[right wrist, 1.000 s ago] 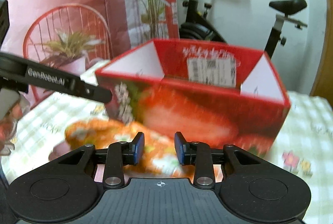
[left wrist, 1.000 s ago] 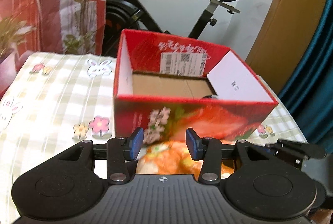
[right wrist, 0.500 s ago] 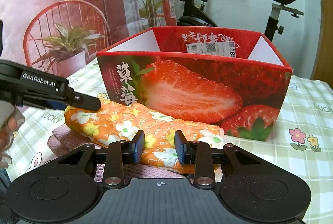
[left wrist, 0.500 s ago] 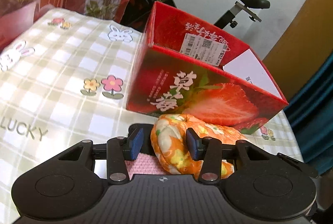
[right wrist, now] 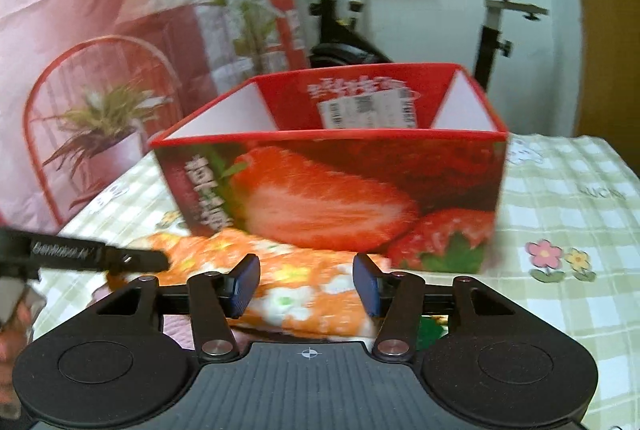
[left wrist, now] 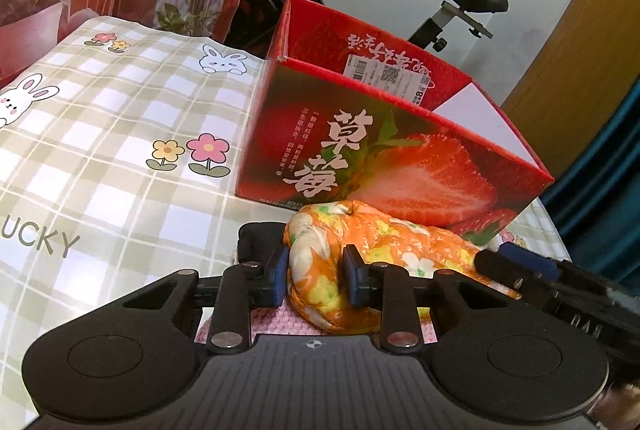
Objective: Organize soft objects
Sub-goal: 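Grasp the other end of the orange floral cloth with the right tool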
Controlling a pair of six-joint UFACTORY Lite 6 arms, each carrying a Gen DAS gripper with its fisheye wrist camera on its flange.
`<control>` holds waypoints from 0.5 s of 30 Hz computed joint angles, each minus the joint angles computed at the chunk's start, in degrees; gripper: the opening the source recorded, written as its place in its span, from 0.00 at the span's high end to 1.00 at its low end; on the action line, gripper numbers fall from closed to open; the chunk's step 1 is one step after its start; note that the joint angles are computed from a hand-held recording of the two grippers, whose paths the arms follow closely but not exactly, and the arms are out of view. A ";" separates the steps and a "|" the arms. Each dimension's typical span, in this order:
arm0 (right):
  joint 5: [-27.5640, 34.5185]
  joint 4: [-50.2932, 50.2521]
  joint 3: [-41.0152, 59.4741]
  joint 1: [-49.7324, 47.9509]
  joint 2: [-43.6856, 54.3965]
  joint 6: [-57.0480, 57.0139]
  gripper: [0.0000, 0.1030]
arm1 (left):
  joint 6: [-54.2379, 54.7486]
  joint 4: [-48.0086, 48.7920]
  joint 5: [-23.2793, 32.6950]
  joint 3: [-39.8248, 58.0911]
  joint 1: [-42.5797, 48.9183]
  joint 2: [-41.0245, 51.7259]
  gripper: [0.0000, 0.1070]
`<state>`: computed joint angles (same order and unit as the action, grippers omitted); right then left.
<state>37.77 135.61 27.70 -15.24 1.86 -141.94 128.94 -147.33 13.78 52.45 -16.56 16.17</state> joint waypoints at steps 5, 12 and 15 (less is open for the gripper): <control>0.33 -3.76 2.35 -3.18 4.13 5.55 0.44 | 2.54 -2.12 0.69 -0.43 0.16 0.58 0.71; 1.62 -5.96 3.57 -3.42 7.13 7.57 0.41 | 5.10 -4.51 1.21 -0.73 -0.02 1.08 0.71; 0.57 -4.75 3.07 -2.00 6.15 5.89 0.45 | 5.88 -5.33 1.24 -0.87 -0.14 1.02 0.71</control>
<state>38.33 130.86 30.77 -17.24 8.01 -136.05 134.82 -152.66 15.02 51.58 -16.70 17.19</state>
